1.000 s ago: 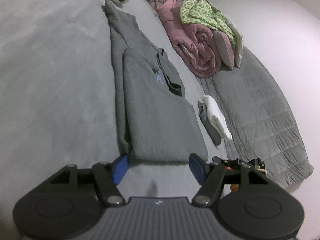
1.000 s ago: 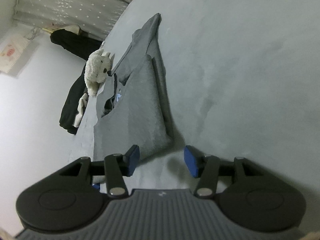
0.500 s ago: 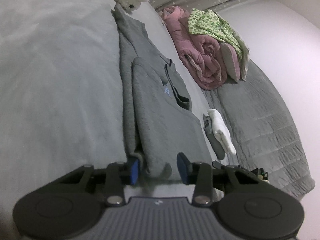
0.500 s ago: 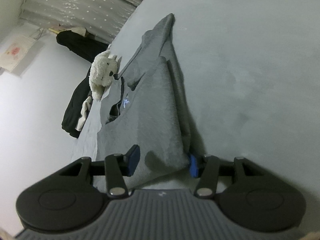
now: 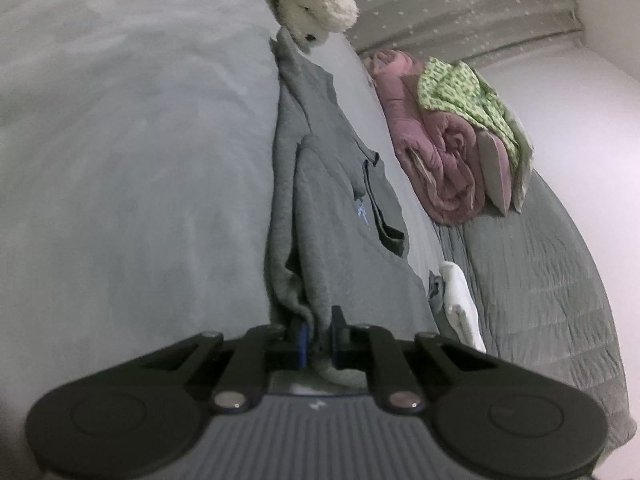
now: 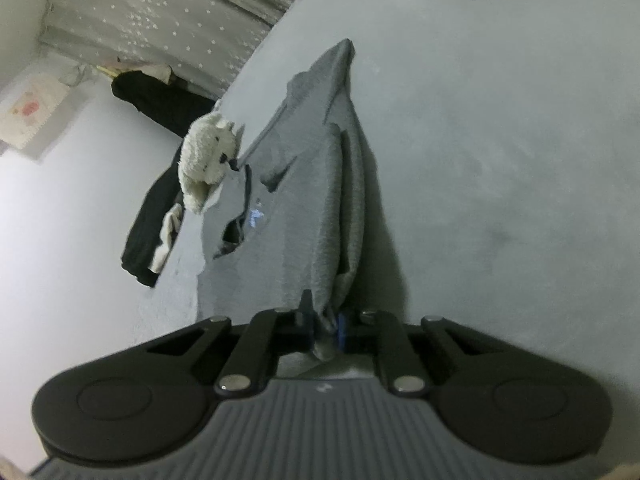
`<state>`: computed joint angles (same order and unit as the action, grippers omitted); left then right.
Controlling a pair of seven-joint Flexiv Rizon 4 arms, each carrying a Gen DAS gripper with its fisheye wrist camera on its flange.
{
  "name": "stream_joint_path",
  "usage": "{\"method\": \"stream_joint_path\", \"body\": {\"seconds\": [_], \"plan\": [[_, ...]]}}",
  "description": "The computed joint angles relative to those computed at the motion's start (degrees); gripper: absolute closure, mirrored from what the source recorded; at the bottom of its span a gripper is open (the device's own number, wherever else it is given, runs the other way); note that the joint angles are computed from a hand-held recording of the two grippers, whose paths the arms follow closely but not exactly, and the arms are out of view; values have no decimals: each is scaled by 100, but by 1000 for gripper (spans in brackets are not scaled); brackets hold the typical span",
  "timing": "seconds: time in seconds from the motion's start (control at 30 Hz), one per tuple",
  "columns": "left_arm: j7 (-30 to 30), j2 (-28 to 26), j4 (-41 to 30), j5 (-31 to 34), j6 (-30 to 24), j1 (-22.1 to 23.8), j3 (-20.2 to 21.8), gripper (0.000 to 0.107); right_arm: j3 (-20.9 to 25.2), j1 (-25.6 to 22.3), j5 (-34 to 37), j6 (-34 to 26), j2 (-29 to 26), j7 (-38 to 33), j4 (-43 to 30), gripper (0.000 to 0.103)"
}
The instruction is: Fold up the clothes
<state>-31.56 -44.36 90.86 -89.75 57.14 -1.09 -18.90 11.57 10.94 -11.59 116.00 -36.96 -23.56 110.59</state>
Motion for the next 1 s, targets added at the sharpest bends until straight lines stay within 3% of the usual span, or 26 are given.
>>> {"method": "stream_joint_path", "body": {"seconds": [0.17,0.53,1.0], "plan": [[-20,178,118,-113,316,-152,47,98,-124,178,182,35,105,5,50,92],[-193,494,318,-371,475,-332,212,99,-235,398,471,-77,257,85,-23,92],[-814,1137,861,478,356,-351,430,99,-283,634,854,-619,890,216,463,92]]}}
